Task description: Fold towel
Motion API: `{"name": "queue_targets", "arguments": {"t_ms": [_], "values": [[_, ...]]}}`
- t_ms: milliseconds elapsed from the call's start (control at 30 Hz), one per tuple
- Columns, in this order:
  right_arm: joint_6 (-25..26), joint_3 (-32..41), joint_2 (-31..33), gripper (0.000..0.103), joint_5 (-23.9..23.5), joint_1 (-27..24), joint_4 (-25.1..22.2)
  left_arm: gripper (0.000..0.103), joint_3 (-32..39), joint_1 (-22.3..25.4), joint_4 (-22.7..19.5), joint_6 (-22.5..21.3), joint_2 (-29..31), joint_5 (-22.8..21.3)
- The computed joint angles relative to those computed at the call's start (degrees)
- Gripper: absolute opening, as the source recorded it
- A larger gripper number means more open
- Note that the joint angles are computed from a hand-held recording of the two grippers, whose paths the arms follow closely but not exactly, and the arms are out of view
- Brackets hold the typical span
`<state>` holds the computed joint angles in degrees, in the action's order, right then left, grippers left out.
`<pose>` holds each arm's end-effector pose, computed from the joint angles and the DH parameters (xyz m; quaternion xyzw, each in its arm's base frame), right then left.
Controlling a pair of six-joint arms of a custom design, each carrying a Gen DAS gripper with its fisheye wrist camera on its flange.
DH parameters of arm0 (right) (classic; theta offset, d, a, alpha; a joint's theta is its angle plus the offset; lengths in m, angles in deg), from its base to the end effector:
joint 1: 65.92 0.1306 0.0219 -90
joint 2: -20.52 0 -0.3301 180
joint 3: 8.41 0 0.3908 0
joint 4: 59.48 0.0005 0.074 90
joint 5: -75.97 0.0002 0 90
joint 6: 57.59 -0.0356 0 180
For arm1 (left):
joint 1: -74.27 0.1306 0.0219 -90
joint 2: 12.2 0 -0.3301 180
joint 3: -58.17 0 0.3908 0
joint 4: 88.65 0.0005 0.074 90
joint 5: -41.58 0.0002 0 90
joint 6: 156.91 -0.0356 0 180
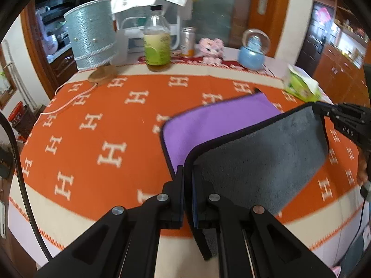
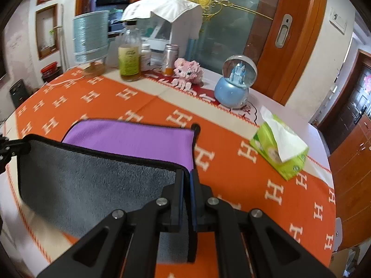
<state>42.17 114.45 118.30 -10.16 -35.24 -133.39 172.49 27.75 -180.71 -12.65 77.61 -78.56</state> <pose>0.4250 0.2488 0.5407 -0.3122 0.8821 0.0327 0.3513 0.2990 -0.2901 0.5259 -0.1144 0.9416 0.0178 0.3163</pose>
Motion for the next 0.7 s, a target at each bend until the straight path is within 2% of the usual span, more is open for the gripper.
{"name": "queue_targets", "arguments": {"t_ms": [300, 700], "values": [[-5.2, 13.8, 12.9, 0.005, 3.3, 1.5, -1.8, 0.003, 0.1, 6.8, 2.7, -2.2, 2.6, 0.6], [-7.3, 25.7, 23.7, 0.005, 6.5, 2.0, -5.9, 0.003, 0.7, 11.4, 4.9, -3.5, 6.4, 2.3]]}}
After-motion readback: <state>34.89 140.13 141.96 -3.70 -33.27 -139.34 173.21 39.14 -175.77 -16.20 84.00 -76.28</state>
